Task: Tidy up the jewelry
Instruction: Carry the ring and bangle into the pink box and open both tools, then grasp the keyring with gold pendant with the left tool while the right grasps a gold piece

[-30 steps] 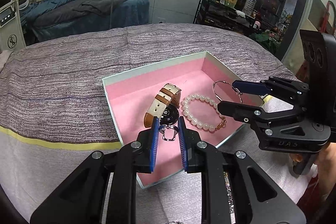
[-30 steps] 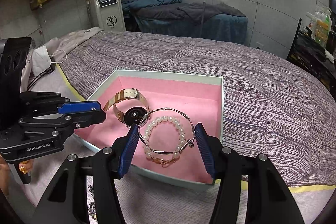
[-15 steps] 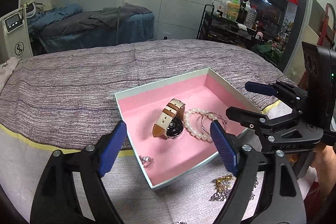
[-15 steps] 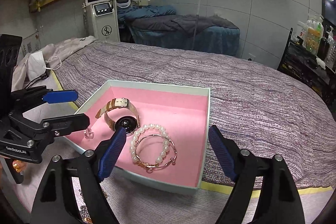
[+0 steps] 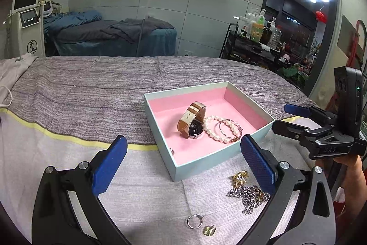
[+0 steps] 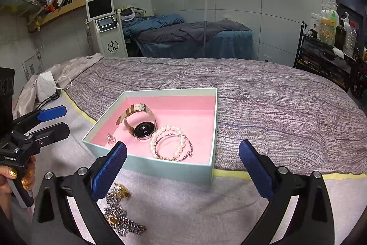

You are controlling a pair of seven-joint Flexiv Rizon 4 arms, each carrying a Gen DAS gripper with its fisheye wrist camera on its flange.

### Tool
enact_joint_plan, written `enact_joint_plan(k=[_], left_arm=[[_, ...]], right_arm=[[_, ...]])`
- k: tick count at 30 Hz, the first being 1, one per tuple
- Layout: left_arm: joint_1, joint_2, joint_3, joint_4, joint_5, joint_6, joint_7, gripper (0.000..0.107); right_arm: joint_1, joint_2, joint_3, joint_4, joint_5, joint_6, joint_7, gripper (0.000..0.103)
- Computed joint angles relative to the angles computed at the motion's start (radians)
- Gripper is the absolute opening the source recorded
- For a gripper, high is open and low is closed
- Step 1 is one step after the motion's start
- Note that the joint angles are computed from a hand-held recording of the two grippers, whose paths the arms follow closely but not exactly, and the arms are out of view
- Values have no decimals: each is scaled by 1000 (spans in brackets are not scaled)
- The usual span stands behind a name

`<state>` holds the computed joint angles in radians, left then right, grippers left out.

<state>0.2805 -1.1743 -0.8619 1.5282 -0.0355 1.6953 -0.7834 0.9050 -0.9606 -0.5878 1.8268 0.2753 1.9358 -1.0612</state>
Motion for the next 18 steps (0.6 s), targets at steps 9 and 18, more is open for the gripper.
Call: enact_joint_plan(k=[9, 18], left_arm=[[27, 30, 77, 119, 107, 114, -61, 97], [27, 73, 147, 207, 176, 134, -114, 97]], right_arm=[[16, 45, 70, 100, 15, 30, -28, 96], [42, 54, 106, 135, -37, 2, -88, 96]])
